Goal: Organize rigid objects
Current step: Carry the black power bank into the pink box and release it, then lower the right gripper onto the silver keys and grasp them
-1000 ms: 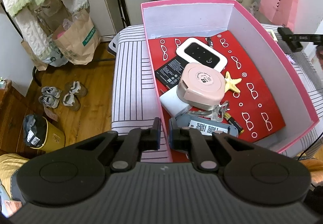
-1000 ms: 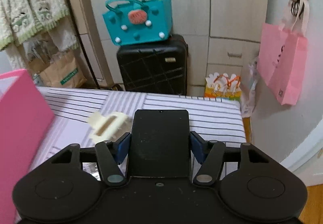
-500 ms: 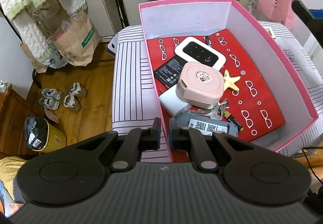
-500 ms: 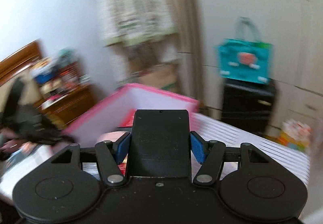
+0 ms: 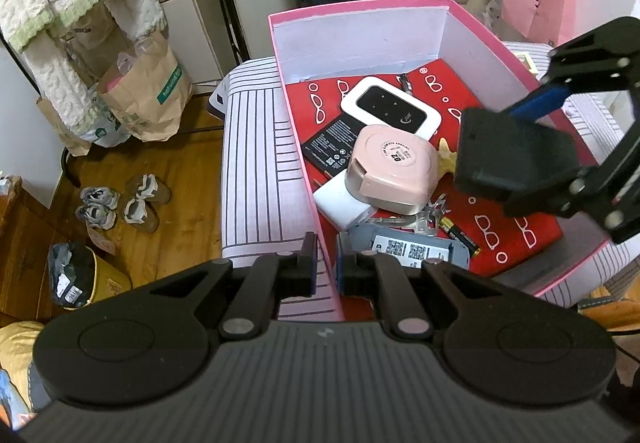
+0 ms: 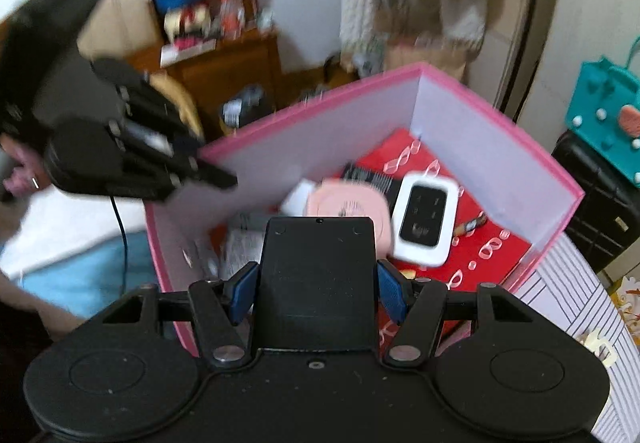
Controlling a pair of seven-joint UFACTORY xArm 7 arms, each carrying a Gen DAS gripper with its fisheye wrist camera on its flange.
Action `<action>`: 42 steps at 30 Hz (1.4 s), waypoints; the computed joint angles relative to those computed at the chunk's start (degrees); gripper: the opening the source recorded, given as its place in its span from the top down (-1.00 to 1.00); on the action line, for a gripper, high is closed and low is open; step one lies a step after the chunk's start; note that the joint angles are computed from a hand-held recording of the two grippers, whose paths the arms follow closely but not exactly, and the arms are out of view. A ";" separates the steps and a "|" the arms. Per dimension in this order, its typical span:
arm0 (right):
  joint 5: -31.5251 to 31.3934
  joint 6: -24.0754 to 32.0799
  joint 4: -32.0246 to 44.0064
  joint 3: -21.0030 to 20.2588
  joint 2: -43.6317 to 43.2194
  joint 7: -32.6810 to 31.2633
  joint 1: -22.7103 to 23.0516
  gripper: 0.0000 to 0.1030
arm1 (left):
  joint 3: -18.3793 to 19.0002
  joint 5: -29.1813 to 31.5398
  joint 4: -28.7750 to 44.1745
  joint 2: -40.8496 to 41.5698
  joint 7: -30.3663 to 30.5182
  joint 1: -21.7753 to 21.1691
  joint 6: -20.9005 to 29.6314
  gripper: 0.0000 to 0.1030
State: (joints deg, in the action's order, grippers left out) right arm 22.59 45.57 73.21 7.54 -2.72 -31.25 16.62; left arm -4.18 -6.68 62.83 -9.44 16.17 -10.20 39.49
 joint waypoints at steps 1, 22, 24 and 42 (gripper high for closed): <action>-2.22 1.82 1.38 0.16 0.98 0.89 -0.01 -0.30 | -0.04 0.18 0.14 0.07 0.13 -0.02 0.15 0.84; 11.90 -6.75 -10.68 -4.63 -11.72 -4.09 -0.97 -0.32 | 0.07 -0.73 -0.18 -0.39 -0.10 -0.11 0.20 0.81; 14.77 -10.02 -14.27 -6.14 -15.01 -5.46 -0.40 -0.38 | 0.03 -0.58 -0.30 -0.51 -0.56 -0.04 0.14 0.81; 20.06 -38.59 -38.66 -19.47 -21.73 4.63 7.47 -0.45 | 0.02 -1.22 -0.35 -0.32 -5.17 0.17 -0.36 0.81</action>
